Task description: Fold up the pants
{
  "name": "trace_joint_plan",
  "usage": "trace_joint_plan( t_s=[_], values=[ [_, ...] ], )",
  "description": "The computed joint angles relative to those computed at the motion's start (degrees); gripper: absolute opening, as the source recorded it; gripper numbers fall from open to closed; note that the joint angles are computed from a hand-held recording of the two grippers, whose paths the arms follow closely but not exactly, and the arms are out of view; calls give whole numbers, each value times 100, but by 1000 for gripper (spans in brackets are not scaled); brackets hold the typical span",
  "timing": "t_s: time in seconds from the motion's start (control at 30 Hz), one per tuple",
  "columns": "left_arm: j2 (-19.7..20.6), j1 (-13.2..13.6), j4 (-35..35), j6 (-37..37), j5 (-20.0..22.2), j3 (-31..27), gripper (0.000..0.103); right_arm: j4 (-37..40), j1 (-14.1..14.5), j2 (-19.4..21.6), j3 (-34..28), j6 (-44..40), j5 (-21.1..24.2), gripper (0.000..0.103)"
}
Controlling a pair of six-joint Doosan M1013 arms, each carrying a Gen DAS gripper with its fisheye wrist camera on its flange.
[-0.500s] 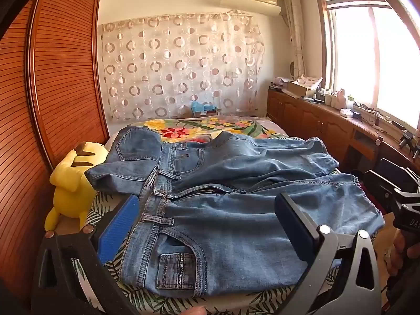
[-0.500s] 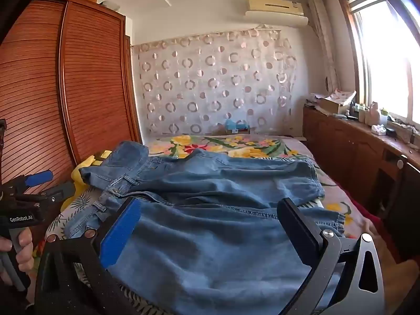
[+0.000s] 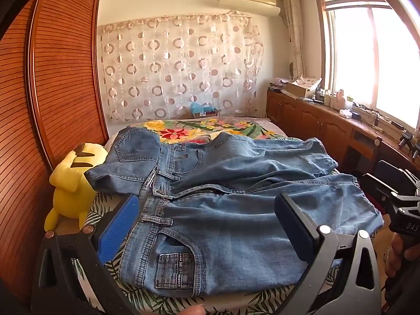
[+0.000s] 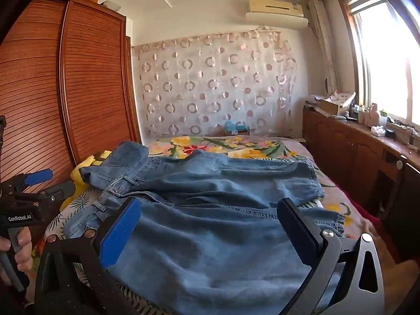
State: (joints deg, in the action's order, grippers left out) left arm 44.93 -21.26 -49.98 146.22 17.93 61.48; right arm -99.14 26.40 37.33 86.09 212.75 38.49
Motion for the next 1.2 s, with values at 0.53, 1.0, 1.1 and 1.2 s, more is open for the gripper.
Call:
trace_joint_plan(
  t_s=[0.53, 1.0, 1.1, 1.2],
  values=[
    [2, 0, -28, 16, -2, -2, 103, 102, 18, -9, -41, -105, 30, 103],
    [-11, -25, -458, 438, -64, 103, 103, 121, 9, -9, -25, -93, 19, 103],
    [-12, -26, -469, 450, -69, 108, 103, 131, 12, -11, -27, -107, 22, 103],
    [-24, -17, -447, 430, -57, 110, 103, 128, 9, -12, -28, -113, 13, 103]
  ],
)
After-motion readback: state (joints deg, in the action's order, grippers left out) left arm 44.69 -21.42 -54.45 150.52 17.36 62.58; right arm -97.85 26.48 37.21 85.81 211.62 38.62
